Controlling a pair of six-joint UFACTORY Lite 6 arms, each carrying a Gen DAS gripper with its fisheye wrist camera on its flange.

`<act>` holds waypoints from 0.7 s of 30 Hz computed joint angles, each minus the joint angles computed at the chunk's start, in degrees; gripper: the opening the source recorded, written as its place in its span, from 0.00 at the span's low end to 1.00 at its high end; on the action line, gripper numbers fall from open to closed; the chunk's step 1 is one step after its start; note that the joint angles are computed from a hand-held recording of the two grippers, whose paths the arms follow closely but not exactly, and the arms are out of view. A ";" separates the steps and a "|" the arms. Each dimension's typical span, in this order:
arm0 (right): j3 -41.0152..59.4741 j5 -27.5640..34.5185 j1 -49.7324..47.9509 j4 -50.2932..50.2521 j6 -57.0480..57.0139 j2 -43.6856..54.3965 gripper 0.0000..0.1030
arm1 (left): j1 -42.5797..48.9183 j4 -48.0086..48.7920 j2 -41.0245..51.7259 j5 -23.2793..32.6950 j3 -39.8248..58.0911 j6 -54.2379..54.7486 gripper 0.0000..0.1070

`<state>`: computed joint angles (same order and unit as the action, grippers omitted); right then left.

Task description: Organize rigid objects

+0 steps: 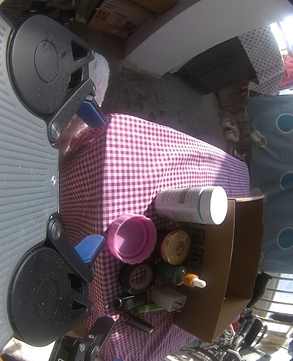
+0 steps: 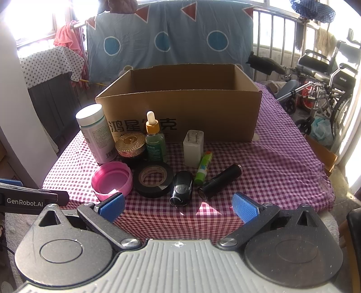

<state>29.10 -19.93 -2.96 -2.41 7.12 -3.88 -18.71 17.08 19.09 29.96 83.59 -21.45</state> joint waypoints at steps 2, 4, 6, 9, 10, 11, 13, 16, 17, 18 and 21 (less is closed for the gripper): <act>0.01 0.03 0.03 -0.07 0.13 0.00 1.00 | 0.09 0.06 -0.03 -0.03 -0.07 -0.02 0.96; 0.18 -0.05 0.23 0.10 0.10 0.30 1.00 | 0.18 0.12 -0.13 -0.09 -0.24 -0.04 0.96; 0.25 -0.09 0.38 0.35 -0.03 0.41 1.00 | 0.16 0.12 -0.11 -0.08 -0.21 0.02 0.96; 0.41 -0.22 0.42 0.44 -0.02 0.71 1.00 | 0.37 -0.03 -0.15 0.06 -0.20 0.42 0.96; 0.52 -0.26 0.48 0.50 -0.02 0.87 1.00 | 0.39 0.16 -0.10 0.18 -0.11 0.36 0.96; 0.60 -0.31 0.51 0.70 -0.13 0.98 1.00 | 0.43 0.22 -0.03 0.32 0.04 0.40 0.96; 0.86 -0.23 0.24 0.16 0.75 1.17 1.00 | 0.59 0.17 0.16 0.43 0.32 0.36 0.96; 1.05 -0.41 -0.43 -1.10 2.27 1.46 1.00 | 0.52 0.07 1.01 0.91 1.18 0.31 0.96; 1.14 -0.50 -0.68 -1.38 2.58 1.69 1.00 | 0.50 -0.07 1.26 1.07 1.44 0.50 0.96; 1.06 -0.63 -1.36 -2.63 3.61 1.72 1.00 | 0.36 -0.08 1.56 1.22 1.70 0.57 0.96; 1.11 -1.19 -2.91 -4.54 5.40 2.04 1.00 | 0.02 -0.95 1.94 0.99 2.11 1.81 0.96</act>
<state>30.21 -21.12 -5.87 -6.95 12.52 -1.84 -18.69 16.13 21.03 30.95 85.70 -19.65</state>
